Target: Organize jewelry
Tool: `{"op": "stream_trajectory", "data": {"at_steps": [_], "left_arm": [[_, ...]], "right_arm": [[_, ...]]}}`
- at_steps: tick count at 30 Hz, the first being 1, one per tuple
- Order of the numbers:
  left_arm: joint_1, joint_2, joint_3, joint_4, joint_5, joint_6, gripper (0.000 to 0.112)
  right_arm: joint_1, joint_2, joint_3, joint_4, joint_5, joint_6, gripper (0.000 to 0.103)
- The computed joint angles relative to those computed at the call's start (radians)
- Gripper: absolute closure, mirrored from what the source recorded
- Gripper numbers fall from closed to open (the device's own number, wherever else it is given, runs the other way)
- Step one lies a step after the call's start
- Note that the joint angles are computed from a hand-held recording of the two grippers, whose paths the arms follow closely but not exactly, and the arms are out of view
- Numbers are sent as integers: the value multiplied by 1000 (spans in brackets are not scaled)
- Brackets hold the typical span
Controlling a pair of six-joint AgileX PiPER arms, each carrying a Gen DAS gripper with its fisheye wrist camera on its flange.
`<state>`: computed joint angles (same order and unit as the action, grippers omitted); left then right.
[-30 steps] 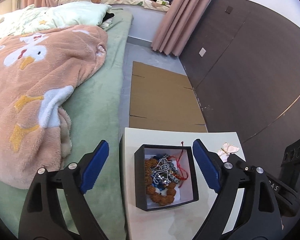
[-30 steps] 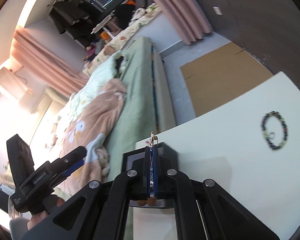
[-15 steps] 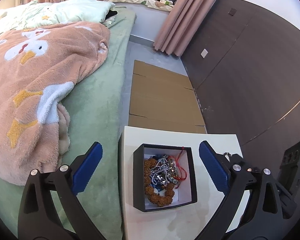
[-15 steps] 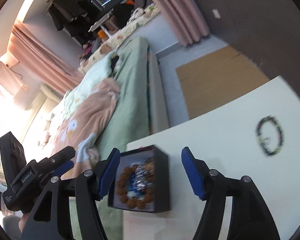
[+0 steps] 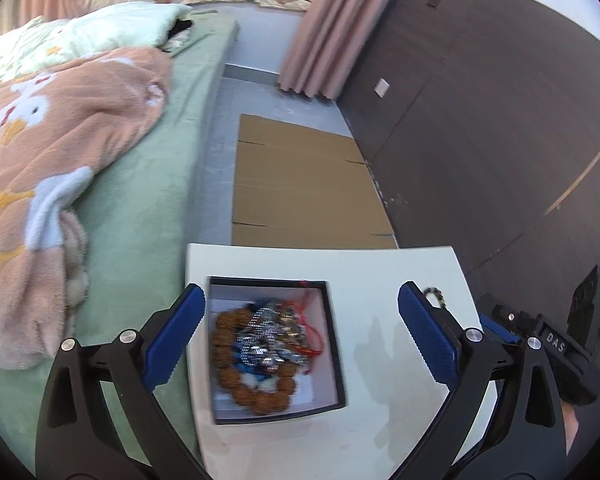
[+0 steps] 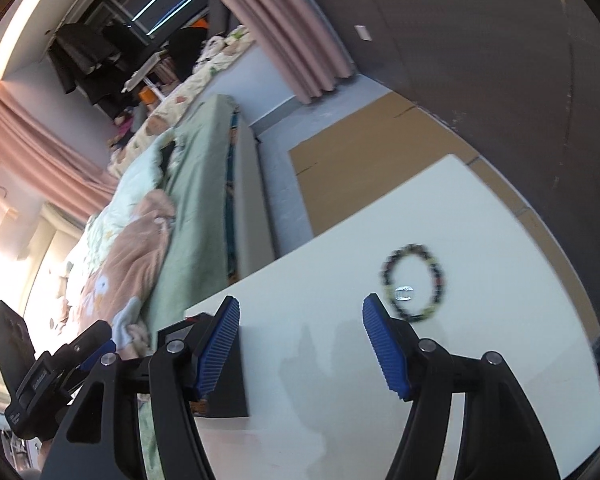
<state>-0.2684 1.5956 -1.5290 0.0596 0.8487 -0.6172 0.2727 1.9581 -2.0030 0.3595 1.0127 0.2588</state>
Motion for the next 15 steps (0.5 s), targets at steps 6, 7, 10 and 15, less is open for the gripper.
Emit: {"op": "stream_trajectory", "data": {"at_steps": [6, 7, 10, 15], "left_arm": [[-108, 95, -112, 57, 35, -37, 16], [-132, 124, -146, 70, 52, -37, 16], [-182, 171, -203, 99, 67, -44, 16], [-246, 281, -355, 98, 122, -34, 16]], "right_arm": [[-68, 12, -16, -19, 51, -4, 31], [-87, 15, -17, -7, 60, -7, 31], [-134, 27, -31, 34, 94, -24, 31], [-192, 44, -59, 66, 138, -52, 31]]}}
